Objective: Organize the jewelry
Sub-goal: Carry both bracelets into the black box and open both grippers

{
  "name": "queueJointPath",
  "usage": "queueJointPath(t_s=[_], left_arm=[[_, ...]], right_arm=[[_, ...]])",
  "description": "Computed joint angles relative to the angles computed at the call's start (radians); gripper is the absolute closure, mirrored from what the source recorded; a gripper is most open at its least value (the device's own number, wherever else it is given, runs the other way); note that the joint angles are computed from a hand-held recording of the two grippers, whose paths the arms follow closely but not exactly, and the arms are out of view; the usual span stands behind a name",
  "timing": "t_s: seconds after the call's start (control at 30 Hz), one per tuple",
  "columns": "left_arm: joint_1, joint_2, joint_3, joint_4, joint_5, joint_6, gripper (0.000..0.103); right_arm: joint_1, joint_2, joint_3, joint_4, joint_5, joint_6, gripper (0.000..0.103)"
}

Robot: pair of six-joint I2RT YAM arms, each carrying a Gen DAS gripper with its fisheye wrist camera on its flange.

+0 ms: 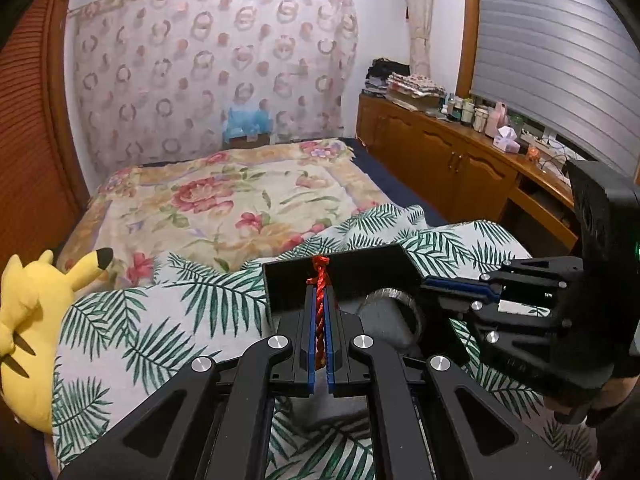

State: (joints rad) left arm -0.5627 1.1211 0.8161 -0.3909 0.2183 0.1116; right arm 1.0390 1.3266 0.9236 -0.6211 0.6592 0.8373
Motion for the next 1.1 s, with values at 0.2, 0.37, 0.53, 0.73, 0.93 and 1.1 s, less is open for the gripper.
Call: queueJointPath(t_s=[0.2,0.37,0.53,0.73,0.93,1.1], left_arm=[[-0.02,0.025,0.002,0.009,-0.01,-0.008,0.1],[-0.027,0.034,0.021,-0.008,-0.004,-0.015,0.09],[-0.019,-0.02,0.004,-0.023,-0.003,-0.012,0.053],[0.029,-0.14,-0.07,-0.086,0.037,0.007,0.046],[0.11,-0.316,-0.169,-0.188,0.091,0.062,0.043],[0.222,-0.447,-0.223,-0.294,0.171,0.129,0.038]], right_arm=[[0.079,-0.047,-0.023,-0.052,0.059,0.093,0.093],[0.19,-0.065,-0.011,-0.144,0.135,0.218,0.092],[0.313,-0.042,0.02,-0.245,0.195,0.356,0.09],[0.475,0.056,0.085,-0.389,0.232,0.588,0.088],[0.578,0.154,0.109,-0.415,0.202,0.746,0.081],[0.615,0.218,0.137,-0.408,0.186,0.795,0.074]])
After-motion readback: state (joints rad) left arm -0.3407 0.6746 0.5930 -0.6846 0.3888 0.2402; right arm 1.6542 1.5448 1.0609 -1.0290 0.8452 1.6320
